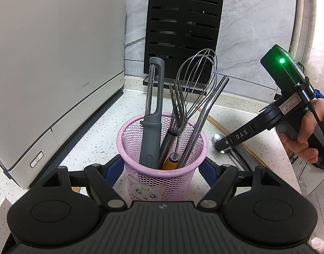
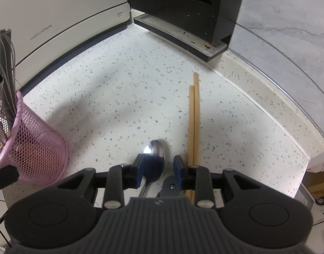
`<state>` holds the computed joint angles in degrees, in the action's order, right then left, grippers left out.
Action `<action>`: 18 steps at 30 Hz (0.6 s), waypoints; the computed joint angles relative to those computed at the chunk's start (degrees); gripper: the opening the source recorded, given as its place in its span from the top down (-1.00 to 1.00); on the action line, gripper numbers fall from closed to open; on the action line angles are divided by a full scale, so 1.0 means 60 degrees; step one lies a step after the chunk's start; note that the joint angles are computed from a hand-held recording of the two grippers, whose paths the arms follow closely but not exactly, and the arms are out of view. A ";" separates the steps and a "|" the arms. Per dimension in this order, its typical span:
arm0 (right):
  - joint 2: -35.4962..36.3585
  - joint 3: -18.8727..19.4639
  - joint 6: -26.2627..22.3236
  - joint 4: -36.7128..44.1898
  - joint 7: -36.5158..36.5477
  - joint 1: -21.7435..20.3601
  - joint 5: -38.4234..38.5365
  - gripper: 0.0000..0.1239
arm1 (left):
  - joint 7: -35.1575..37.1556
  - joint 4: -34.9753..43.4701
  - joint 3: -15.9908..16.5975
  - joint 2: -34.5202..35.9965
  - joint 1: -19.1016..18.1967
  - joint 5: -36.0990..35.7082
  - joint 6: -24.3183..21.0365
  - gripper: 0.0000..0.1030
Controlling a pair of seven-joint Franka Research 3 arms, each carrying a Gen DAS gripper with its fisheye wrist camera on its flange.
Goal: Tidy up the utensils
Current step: 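Move the right gripper back to the spoon and grasp it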
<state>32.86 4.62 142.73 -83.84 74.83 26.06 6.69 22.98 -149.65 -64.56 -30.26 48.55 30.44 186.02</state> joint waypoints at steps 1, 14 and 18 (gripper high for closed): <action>-0.0020 0.0010 0.0033 -0.0032 -0.0036 0.0006 -0.0007 0.58 | 0.0006 -0.0003 0.0002 -0.0003 0.0004 0.0001 0.0008 -0.73; -0.0556 0.0133 0.0963 -0.0879 -0.0232 -0.0022 0.0260 1.00 | 0.0036 -0.0039 0.0042 -0.0024 -0.0046 -0.0038 0.0021 -0.73; -0.0983 0.0308 0.1445 -0.1467 -0.0497 -0.0142 0.0526 1.00 | 0.0063 -0.0051 0.0039 -0.0019 -0.0031 -0.0056 0.0045 -0.73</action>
